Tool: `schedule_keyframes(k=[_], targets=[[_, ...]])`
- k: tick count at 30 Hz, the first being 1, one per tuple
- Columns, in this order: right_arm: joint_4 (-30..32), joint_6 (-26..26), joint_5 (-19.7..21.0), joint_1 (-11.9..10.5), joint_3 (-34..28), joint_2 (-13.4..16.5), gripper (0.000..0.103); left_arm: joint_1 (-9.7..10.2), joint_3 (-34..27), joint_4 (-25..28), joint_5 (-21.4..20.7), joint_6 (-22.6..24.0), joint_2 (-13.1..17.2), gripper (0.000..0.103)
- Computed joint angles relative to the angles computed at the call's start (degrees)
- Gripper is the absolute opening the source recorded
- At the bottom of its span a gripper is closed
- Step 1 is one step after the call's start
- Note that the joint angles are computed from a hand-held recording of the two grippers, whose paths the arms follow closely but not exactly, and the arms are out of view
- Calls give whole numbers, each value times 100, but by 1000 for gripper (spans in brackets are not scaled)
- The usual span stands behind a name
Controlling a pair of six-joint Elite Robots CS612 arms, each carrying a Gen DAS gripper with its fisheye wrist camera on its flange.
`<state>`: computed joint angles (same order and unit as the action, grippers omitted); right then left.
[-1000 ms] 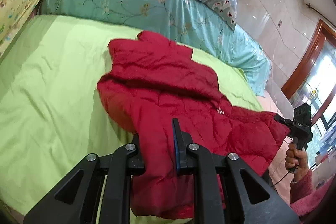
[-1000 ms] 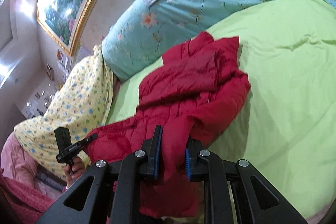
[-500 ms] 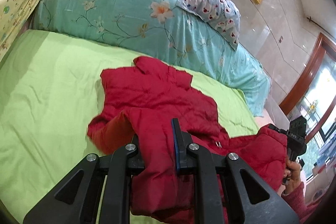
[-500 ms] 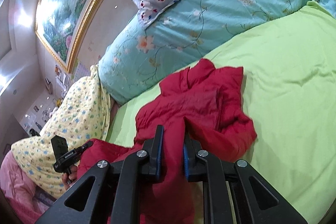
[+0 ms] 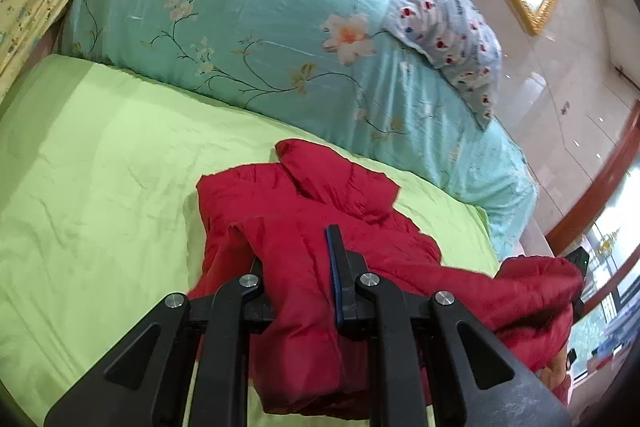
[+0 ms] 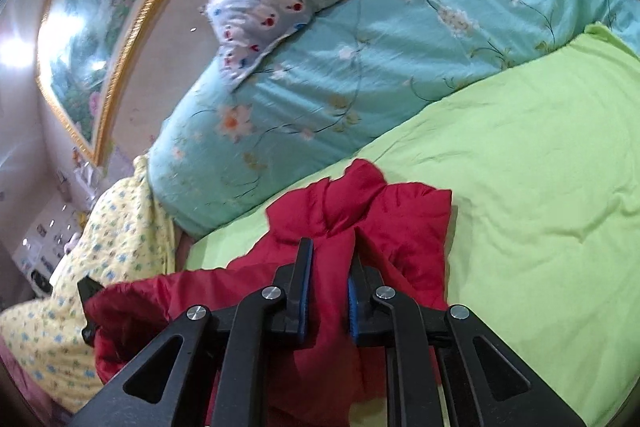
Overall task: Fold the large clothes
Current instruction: 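Carry the held hem over the jacket body toward the collar with both grippers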
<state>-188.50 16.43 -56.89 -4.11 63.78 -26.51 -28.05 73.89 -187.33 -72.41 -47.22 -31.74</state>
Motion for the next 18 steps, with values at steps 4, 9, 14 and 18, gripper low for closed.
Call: schedule_keyframes(k=[4,9,14,18], targets=[[447,76,-245,47,-605,270,13,125,-412,374,-69,-12,201,14],[1048,218,-488,83,-1377,650,13,272,-959,889,-137,-96,496,15],[1536,378,-839,119,-2106,1032,13,377,-1527,1506,-81,-227,811,15],[1936,474,-1112,158,-2774,1395,13,484,-2028,1907,-196,-367,1113,15]])
